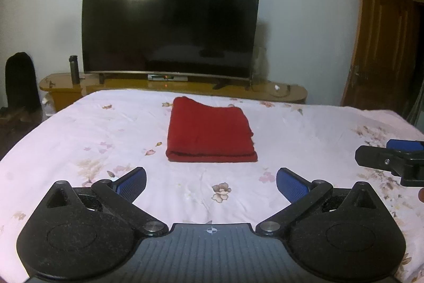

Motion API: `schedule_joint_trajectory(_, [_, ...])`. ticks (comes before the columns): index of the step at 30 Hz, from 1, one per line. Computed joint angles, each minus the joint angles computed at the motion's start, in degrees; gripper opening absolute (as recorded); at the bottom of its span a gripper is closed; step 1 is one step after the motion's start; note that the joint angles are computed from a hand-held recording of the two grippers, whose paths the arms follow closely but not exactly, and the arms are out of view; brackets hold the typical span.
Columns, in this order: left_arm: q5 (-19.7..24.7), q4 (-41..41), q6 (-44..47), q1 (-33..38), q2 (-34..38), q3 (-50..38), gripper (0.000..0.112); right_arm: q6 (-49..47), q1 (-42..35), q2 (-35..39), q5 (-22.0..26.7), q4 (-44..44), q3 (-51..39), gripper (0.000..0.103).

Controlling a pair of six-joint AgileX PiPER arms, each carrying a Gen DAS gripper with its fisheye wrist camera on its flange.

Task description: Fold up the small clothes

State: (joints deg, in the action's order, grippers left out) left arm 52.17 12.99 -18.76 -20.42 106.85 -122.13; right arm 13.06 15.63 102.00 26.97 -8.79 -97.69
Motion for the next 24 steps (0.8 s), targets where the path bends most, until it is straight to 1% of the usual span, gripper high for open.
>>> schedule_joint_trajectory(3, [-1.0,1.3,-1.1,-0.6,-2.2,2.4,0.103,0.2,0.5,-2.3,-0.7,-0.7,2.4,0.102])
schedule_joint_trajectory(6, [-1.7,2.3,-2.1,-1.1,-3.8,4.1,0.103,2.6,1.2,-3.7,-1.1,-3.2,4.0,0.102])
schedule_joint_trajectory(10, [-2.0,2.3,-2.1,-1.3,-4.2,4.3,0.103,4.7,1.6,-4.5,-1.2,-5.4,5.0,0.102])
schedule_joint_trajectory(13, [-2.0,2.6,-2.3,-1.9,-4.0,3.9,0.103,6.9,1.8,-5.8,-2.3,-7.4,7.0,0.102])
schedule_joint_trajectory(15, [-2.2,2.8,-2.3,-2.2,-4.2,3.9,0.103,6.6,1.3,-6.3,-2.5,-6.3,7.6,0.102])
schedule_joint_trajectory(17, [-2.3,3.0,-2.3,-2.6,-4.2,3.9,0.103,8.4,1.4,-6.6,-2.8,-8.1,8.1,0.102])
schedule_joint_trajectory(19, [-2.0,3.4,-2.6,-3.1,-4.1,3.6,0.103,7.9,1.4,-6.9,-2.6,-7.5,8.2,0.102])
schedule_joint_trajectory(24, [-1.8,3.9,-3.2,-3.5,-3.9,3.0,0.103,10.6,2.1,-7.4,-2.6,-9.8,8.7,0.102])
